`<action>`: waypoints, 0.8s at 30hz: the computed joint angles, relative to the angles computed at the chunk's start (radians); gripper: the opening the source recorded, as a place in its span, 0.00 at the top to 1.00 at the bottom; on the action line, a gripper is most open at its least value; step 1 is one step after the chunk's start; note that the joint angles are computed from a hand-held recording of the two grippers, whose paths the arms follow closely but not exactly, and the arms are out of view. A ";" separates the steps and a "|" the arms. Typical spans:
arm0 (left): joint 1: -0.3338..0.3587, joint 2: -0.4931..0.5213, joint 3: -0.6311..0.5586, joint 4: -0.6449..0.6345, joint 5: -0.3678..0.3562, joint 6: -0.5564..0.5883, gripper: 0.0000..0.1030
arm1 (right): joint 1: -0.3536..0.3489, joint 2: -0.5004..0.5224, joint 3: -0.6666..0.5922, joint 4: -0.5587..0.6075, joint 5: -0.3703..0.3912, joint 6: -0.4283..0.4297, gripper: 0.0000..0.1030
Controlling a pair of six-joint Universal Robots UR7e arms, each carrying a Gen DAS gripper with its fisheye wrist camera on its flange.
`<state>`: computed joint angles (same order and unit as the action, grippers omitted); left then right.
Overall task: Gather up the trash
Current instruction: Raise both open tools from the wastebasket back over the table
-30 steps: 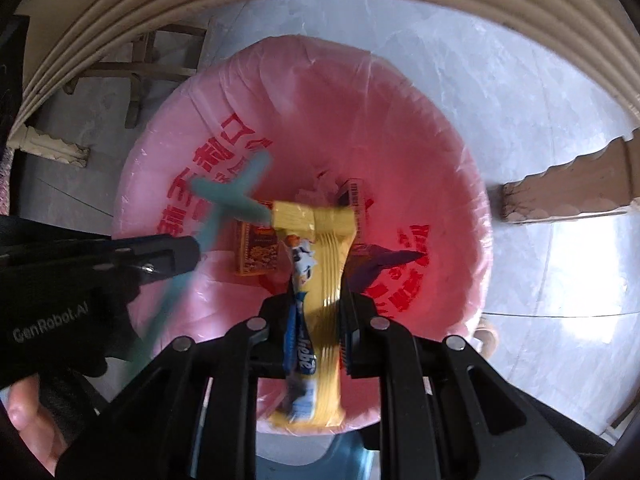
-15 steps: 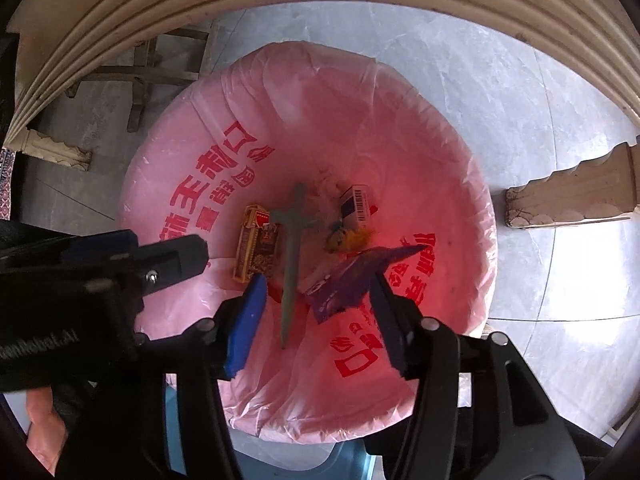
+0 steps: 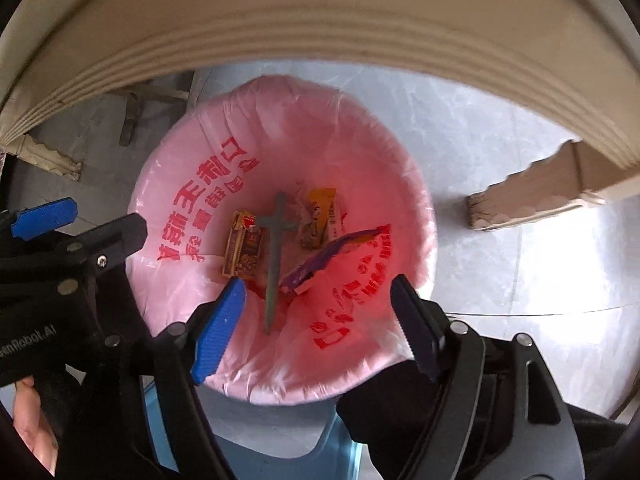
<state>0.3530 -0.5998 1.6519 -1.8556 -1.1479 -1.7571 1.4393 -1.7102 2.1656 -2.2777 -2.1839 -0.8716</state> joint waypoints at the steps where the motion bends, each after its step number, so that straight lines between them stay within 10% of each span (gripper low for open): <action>1: -0.010 0.003 -0.016 0.028 0.007 -0.001 0.18 | 0.005 -0.014 0.000 -0.001 0.008 0.000 0.26; 24: -0.231 0.145 -0.651 0.820 0.326 -0.227 0.07 | 0.140 -0.326 -0.207 0.059 0.270 -0.012 0.16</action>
